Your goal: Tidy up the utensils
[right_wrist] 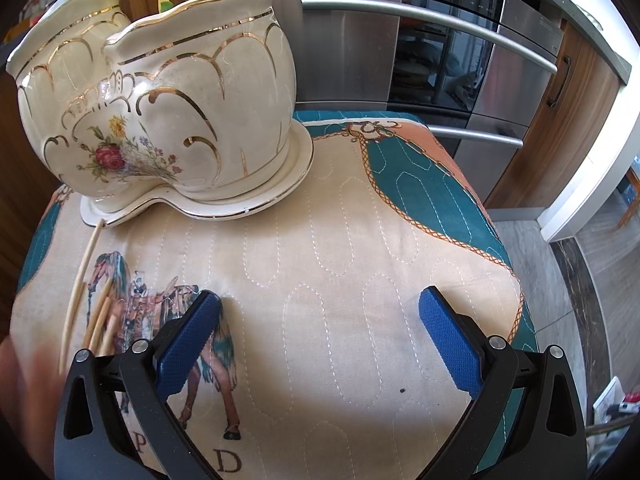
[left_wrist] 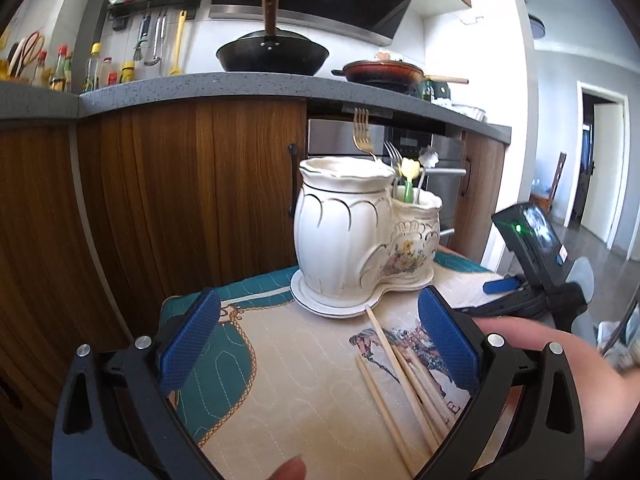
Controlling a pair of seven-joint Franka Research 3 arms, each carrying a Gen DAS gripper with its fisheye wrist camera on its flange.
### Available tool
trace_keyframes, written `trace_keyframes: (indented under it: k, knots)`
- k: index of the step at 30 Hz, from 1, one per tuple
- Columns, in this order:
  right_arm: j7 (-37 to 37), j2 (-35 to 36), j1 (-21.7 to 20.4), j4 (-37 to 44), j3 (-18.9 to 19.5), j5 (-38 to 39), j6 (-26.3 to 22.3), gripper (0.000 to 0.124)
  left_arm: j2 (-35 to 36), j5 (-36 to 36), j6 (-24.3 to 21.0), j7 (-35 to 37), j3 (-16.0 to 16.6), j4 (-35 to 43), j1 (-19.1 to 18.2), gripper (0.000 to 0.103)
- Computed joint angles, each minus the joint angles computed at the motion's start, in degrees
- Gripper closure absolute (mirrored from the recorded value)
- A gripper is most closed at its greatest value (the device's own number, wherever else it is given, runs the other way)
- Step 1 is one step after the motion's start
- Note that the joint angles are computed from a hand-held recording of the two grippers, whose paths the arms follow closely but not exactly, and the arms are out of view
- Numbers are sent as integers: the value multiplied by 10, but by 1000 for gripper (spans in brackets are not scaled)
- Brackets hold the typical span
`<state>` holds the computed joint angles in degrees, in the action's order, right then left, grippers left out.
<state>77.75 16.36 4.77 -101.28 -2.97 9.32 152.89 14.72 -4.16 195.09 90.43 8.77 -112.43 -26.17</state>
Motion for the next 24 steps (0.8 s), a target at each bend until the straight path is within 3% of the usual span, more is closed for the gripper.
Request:
trace_keyframes:
  k: [3, 12, 15, 18, 20, 24]
  knots:
    - [-2, -6, -1, -8, 0, 1, 2, 25, 1, -25, 3, 25, 45, 0, -49, 5]
    - [0, -3, 0, -3, 0, 0, 0, 25, 10, -131, 16, 119, 86, 7, -110, 5]
    - [6, 1, 2, 1, -2, -3, 0, 24, 11, -158, 17, 145, 96, 7, -125, 5]
    - [51, 16, 16, 20, -11, -25, 1, 25, 8, -160, 19, 146, 70, 6, -101, 5]
    - [55, -6, 11, -15, -3, -3, 52, 25, 7, -152, 14, 136, 48, 8, -77, 5]
    - [-92, -63, -39, -114, 81, 153, 247, 25, 10, -146, 4, 120, 54, 13, -77, 5]
